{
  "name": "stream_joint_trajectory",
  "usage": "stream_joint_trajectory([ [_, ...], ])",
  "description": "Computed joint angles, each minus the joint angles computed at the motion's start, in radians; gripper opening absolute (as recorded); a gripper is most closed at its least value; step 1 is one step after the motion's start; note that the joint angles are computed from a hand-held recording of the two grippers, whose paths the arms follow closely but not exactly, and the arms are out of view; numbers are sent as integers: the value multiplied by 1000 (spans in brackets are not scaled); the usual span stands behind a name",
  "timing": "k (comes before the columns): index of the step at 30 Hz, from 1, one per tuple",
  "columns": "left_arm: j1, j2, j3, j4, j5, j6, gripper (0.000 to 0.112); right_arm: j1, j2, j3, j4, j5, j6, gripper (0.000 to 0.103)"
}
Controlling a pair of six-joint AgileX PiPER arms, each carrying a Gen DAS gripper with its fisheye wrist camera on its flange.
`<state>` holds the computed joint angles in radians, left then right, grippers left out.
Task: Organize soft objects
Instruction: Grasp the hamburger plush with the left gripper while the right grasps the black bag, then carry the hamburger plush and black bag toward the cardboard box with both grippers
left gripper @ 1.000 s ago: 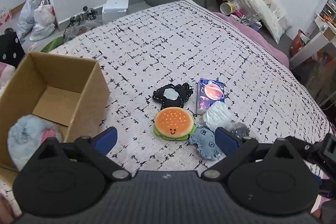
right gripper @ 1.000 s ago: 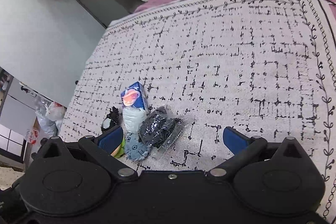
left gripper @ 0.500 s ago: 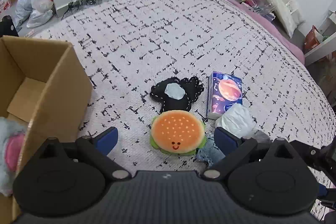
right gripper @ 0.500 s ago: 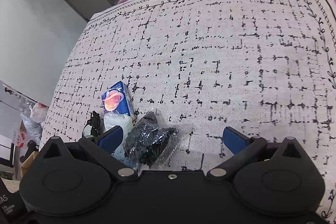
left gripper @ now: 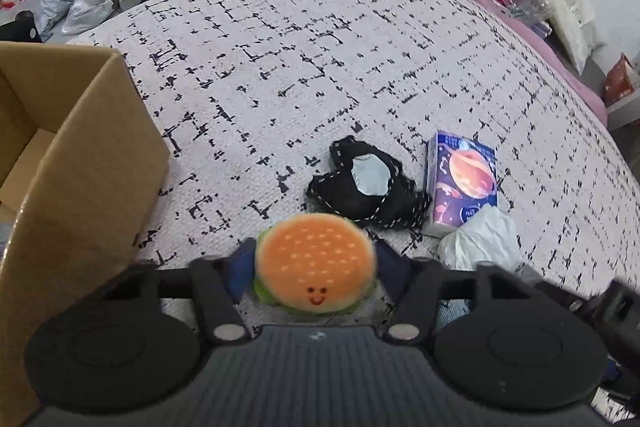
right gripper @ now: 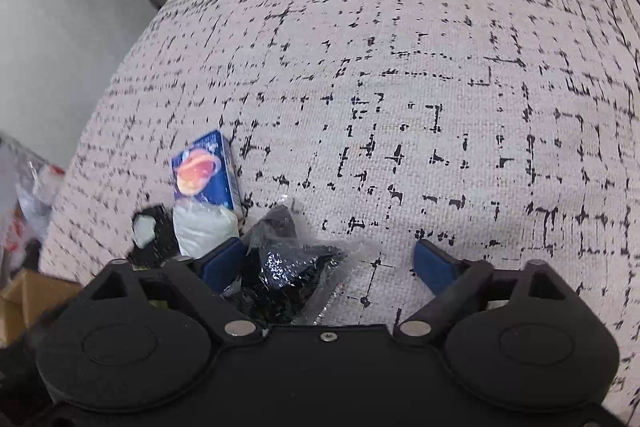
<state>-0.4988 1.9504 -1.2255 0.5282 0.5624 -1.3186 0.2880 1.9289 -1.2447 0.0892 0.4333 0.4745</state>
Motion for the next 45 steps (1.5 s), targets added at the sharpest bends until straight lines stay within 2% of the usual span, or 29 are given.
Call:
stream_joint_trajectory([
  [1, 2, -5, 5, -1, -5, -8, 56, 3, -3, 3, -11, -2, 2, 79],
  [3, 4, -12, 7, -9, -2, -8, 54, 0, -10, 10, -3, -5, -11, 65],
  [4, 4, -17, 9, -17, -3, -4, 54, -4, -14, 17, 12, -10, -25, 64],
  [6, -2, -33, 17, -17, 0, -10, 53, -10, -22, 30, 42, -23, -50, 55],
  [8, -12, -52, 28, -3, 9, -27, 53, -27, -36, 54, 157, -41, -152, 43],
  [15, -30, -140, 64, -15, 36, -22, 53, -64, -114, 138, 353, -68, -312, 33],
  [20, -45, -218, 81, 11, 59, -23, 53, -103, -155, 193, 608, -71, -524, 31],
  [26, -57, -291, 95, 24, 79, -10, 53, -126, -217, 262, 813, -80, -691, 30],
  [32, -66, -362, 130, 39, 97, -12, 53, -99, -280, 304, 835, -117, -706, 30],
  [39, -52, -432, 178, 48, 110, 8, 53, -41, -341, 329, 708, -185, -568, 30],
  [45, -31, -503, 209, 47, 138, 41, 53, 25, -364, 325, 657, -247, -505, 30],
])
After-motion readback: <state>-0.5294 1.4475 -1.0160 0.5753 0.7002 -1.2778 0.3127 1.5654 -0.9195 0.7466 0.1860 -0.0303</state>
